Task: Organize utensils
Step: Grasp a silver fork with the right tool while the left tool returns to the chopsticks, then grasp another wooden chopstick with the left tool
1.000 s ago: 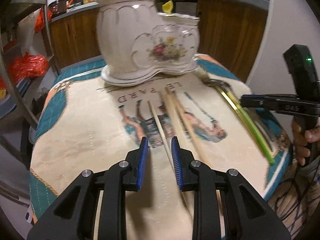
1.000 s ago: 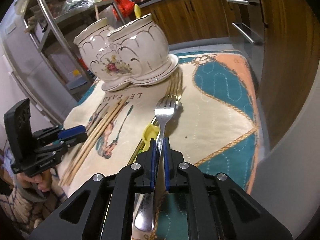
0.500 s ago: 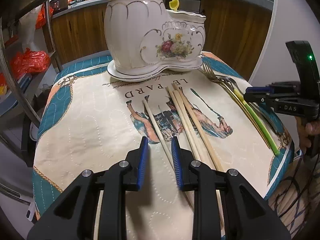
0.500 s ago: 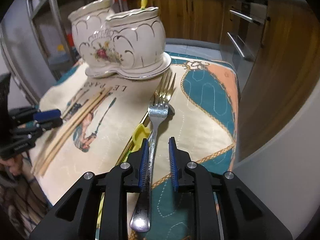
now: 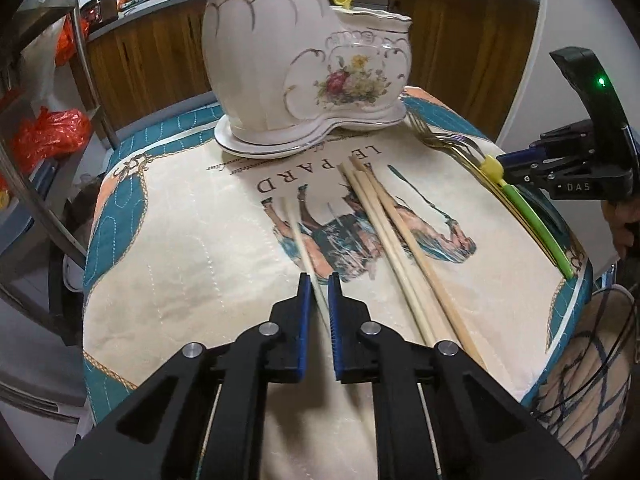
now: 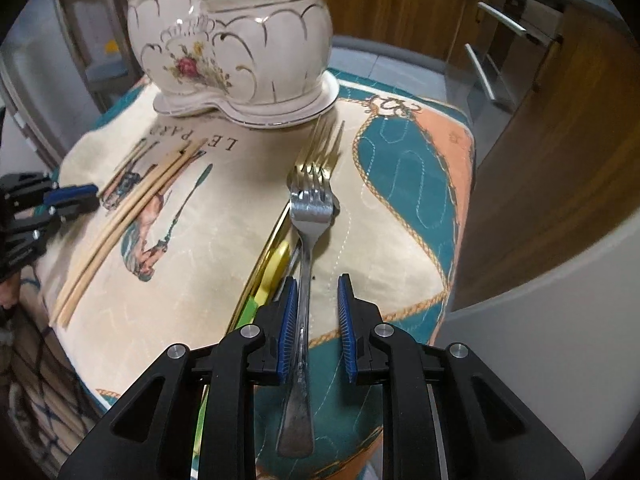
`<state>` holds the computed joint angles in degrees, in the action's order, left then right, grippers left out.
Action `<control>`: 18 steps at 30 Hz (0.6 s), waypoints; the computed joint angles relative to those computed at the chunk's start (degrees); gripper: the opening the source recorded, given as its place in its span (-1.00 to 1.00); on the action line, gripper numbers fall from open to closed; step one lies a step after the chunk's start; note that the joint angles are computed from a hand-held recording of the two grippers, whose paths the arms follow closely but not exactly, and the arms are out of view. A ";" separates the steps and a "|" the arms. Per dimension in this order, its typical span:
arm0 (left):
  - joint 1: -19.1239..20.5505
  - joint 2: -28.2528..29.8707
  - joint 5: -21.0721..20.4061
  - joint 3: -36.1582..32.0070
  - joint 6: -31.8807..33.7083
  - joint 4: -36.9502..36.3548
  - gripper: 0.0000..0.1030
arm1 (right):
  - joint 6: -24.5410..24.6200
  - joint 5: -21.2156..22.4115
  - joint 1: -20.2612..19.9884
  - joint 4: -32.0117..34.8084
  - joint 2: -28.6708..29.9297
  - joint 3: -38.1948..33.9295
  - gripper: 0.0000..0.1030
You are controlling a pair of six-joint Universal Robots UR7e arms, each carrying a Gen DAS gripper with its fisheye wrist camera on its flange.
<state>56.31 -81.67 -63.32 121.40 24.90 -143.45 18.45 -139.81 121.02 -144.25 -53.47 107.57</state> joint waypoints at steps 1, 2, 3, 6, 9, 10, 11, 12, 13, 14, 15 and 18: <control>0.01 0.19 0.32 -0.23 -0.11 0.12 -0.84 | 0.47 0.24 -0.15 3.28 0.33 -1.59 -0.60; -0.06 0.26 0.71 -0.36 -0.31 0.37 -0.84 | 0.86 0.83 -0.36 5.83 0.55 -2.85 -0.60; 0.03 0.43 0.89 -0.78 -0.32 0.90 -0.84 | 0.99 1.59 -0.56 7.75 0.63 -3.75 -0.65; 0.05 0.80 1.22 -2.22 -0.79 3.75 -0.84 | 0.58 4.13 -1.18 11.41 0.52 -5.45 -0.83; 0.10 1.01 1.87 -3.83 -1.75 7.27 -0.84 | 0.55 5.12 -1.52 9.78 -0.10 -4.67 -0.84; 0.14 0.94 2.04 -4.10 -1.92 7.94 -0.84 | 0.41 5.45 -1.65 8.27 -0.56 -3.90 -0.85; 0.27 0.88 2.25 -4.45 -1.97 8.61 -0.84 | 0.16 6.05 -1.85 6.13 -1.19 -2.83 -0.86; 0.68 1.03 2.18 -5.10 -1.67 9.12 -0.84 | 0.09 6.55 -2.02 4.75 -1.59 -2.21 -0.87; 0.93 0.74 1.85 -5.38 -1.50 9.57 -0.84 | 0.01 6.99 -2.14 3.70 -1.88 -1.90 -0.87; 1.25 0.57 1.67 -5.74 -1.22 9.81 -0.84 | -0.18 7.42 -2.20 2.38 -2.26 -1.24 -0.87; 1.49 0.45 1.70 -6.04 -1.23 10.08 -0.84 | -0.48 7.84 -2.24 1.16 -2.70 -0.57 -0.87; 2.07 0.01 1.30 -7.01 -2.03 12.04 -0.80 | -1.03 7.88 -2.41 0.14 -3.07 -0.09 -0.88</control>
